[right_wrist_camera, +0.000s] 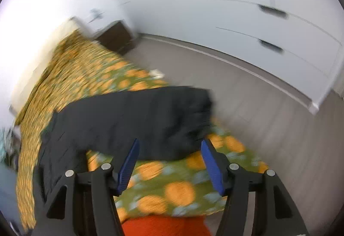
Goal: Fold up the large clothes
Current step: 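Lift the sleeve with the right gripper and lay it out straight, then release, then grasp the jacket hem with the left gripper and pull it straight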
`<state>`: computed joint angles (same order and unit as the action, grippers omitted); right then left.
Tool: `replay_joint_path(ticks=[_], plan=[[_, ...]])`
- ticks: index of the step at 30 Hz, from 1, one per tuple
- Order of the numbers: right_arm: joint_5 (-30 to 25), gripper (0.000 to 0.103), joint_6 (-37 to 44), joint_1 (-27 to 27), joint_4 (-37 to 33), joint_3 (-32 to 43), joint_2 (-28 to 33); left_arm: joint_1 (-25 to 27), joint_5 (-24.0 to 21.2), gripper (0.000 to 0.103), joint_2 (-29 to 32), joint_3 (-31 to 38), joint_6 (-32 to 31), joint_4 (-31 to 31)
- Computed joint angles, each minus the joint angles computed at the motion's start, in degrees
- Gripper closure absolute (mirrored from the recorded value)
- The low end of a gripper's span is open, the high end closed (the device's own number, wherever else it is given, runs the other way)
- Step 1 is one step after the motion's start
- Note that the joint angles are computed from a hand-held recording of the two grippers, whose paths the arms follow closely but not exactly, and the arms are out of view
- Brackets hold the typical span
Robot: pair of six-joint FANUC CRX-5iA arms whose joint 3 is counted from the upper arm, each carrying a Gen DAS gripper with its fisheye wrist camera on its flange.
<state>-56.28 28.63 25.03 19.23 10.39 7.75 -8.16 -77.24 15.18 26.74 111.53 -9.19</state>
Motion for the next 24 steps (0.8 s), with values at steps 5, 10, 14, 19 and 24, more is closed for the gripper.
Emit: replay_joint_path(ticks=[5,10,14,19,24], plan=[[1.1,0.042,10.1,5.9,-1.4,4.2,2.1,2.2,2.9,0.001,2.2,-1.8,3.6,2.8],[-0.5,0.042,21.6,10.7,-8.1,12.0,6.0,2.2,3.8,0.074,3.4,-1.4,3.5,4.3],[-2.2,0.042,28.8,14.0,-11.8,16.8,8.2,2.7,4.3,0.094,1.4,-1.4,4.8,4.1],[-2.9,0.042,30.7,17.2,-11.1,17.8,8.5,4.3,3.0,0.095,-4.2,-0.9,6.9,-2.2],[-2.3,0.042,30.2,19.3,-8.3,17.0,7.7,5.0,-4.5,0.095,-7.6,1.8,9.7,-17.9]])
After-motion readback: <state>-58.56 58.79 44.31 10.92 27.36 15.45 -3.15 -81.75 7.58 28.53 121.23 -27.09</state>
